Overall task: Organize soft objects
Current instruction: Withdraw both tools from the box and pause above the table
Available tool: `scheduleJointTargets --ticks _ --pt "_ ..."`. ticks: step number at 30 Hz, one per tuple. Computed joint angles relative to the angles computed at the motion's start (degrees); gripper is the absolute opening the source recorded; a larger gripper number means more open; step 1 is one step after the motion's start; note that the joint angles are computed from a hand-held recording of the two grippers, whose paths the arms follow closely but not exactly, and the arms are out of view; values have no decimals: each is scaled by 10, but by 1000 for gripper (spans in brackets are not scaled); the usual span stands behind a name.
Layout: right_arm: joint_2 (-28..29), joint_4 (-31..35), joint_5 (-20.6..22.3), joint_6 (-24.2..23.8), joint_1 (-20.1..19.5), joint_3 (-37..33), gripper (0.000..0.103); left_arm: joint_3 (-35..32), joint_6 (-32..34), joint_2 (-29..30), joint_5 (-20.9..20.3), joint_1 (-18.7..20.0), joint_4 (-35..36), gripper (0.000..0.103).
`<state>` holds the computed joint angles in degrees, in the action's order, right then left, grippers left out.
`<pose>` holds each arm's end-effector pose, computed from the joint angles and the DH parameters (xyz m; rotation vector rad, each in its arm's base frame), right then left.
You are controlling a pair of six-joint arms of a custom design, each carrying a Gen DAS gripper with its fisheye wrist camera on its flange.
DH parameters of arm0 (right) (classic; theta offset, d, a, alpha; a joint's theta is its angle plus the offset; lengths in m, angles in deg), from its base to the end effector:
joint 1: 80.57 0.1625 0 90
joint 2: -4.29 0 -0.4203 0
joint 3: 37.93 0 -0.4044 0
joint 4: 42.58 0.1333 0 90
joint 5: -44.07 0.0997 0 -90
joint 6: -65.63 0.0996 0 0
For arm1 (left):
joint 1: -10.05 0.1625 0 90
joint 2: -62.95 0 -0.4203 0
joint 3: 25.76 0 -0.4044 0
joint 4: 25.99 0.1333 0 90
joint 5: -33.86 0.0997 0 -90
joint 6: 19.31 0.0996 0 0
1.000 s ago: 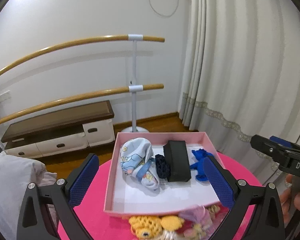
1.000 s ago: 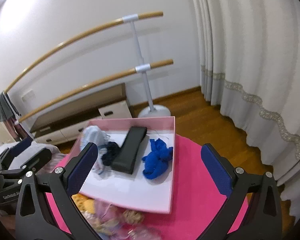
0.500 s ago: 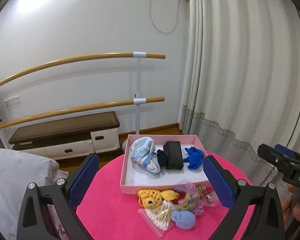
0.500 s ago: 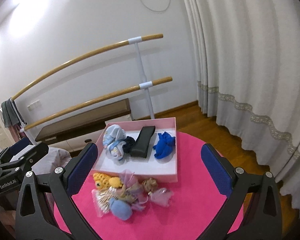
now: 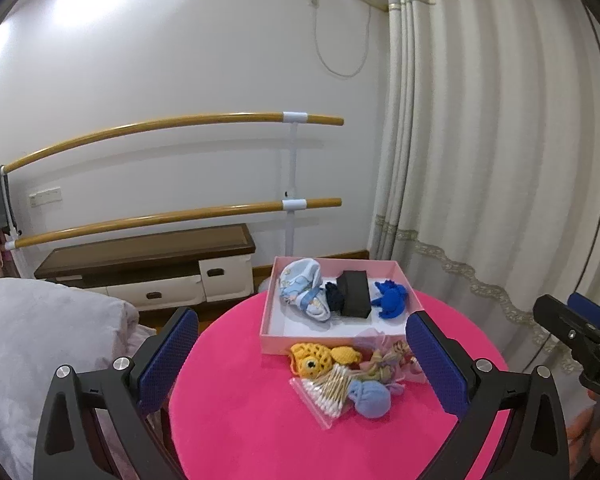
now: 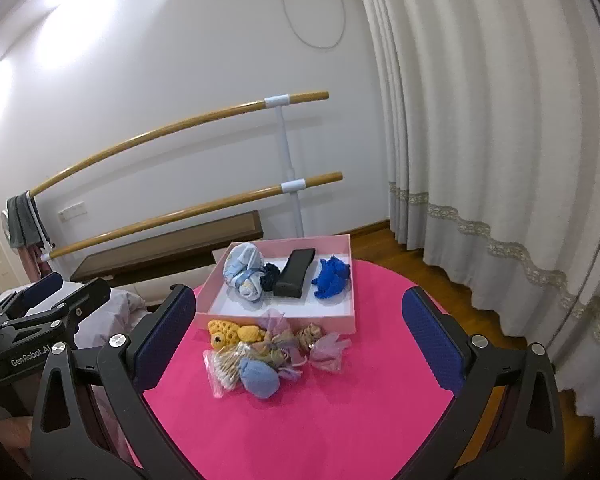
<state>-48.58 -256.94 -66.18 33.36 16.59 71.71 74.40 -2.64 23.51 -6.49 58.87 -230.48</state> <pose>0.1728 -0.5827 0.2159 0.4978 -2.1736 1.3606 -0.2595 -0.6144 0.1191 0.6046 2.1472 -1.2892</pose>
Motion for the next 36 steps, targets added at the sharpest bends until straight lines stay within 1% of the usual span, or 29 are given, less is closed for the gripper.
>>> scheduleJointTargets --ticks 3,6,14,21,29,36 --pt "-2 -16 -5 -6 1 14 103 30 -12 -14 8 -11 -7 103" --pt "-6 -20 -1 -2 -1 28 103 46 -23 -20 17 -19 -6 103" --pt "-9 -29 -5 -4 0 44 103 74 -34 -37 28 -37 -8 103" --pt "-11 -31 -6 -4 2 49 103 82 -39 -44 30 -40 -7 103" --pt "-11 -31 -14 -4 1 49 103 78 -53 -47 25 -28 12 103" --pt "-10 -10 -27 -1 -12 40 103 63 -71 -40 15 -7 48 103"
